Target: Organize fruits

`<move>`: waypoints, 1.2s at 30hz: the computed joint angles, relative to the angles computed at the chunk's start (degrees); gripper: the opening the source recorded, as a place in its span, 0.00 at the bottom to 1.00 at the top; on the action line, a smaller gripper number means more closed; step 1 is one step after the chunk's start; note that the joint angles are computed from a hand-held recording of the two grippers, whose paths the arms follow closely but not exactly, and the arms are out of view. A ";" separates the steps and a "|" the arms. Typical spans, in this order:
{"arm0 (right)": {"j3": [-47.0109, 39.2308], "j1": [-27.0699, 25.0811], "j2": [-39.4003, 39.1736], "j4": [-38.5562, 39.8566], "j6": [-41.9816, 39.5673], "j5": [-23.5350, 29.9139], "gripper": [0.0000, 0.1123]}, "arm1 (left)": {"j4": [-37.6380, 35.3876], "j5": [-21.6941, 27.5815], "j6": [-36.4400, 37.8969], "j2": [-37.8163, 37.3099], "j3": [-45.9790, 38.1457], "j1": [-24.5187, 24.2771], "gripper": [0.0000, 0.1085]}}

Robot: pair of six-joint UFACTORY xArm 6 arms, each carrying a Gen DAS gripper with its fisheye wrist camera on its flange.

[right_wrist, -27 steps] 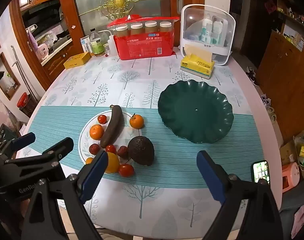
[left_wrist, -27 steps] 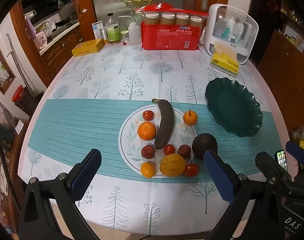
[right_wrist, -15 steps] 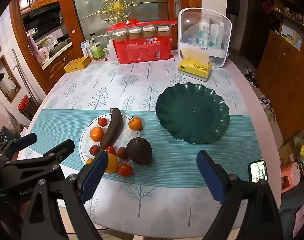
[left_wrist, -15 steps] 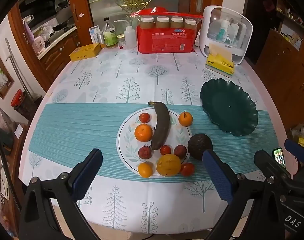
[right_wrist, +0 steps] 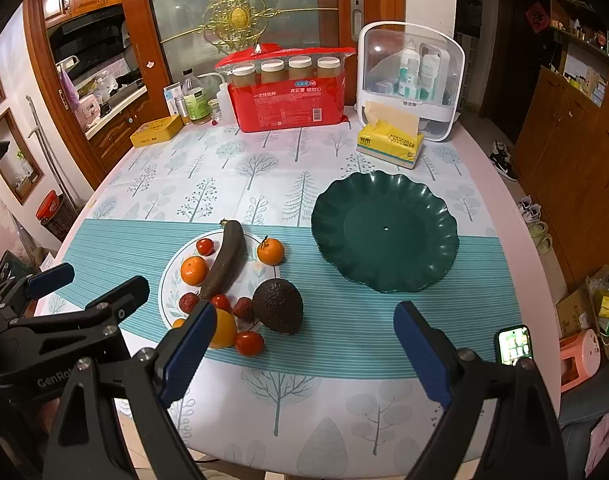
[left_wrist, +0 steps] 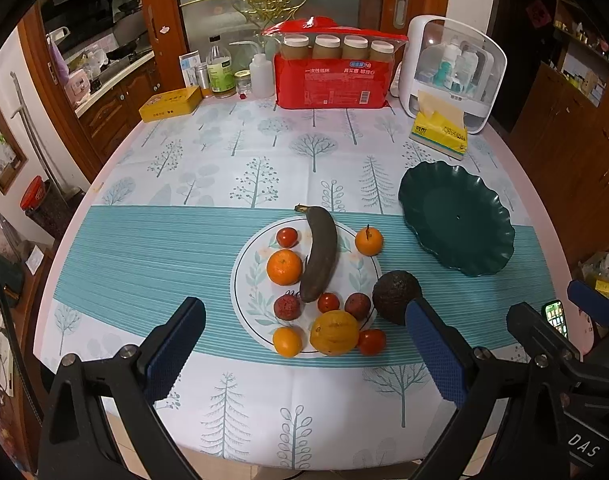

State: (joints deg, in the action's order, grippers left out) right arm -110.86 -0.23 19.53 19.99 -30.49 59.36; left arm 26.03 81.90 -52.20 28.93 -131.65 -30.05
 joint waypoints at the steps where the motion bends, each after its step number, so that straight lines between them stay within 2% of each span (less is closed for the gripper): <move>1: 0.10 0.11 0.02 -0.15 0.19 -0.17 0.81 | 0.07 0.08 0.08 -0.01 0.03 -0.02 0.92; 15: -0.42 0.19 0.42 -0.20 -0.05 -0.59 0.81 | 1.05 -0.69 -0.02 0.14 0.61 0.07 0.92; 28: -2.75 0.49 2.06 -0.41 -0.37 0.05 0.81 | 1.11 2.21 1.14 3.83 -5.53 0.10 0.92; 36: -1.76 0.60 1.48 -0.33 -0.36 -0.54 0.81 | 1.21 1.43 0.95 3.04 -4.15 0.17 0.92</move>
State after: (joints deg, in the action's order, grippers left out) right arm -112.62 0.37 21.01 19.66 -30.85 58.82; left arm 27.25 83.33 -51.25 31.97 -135.80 -29.89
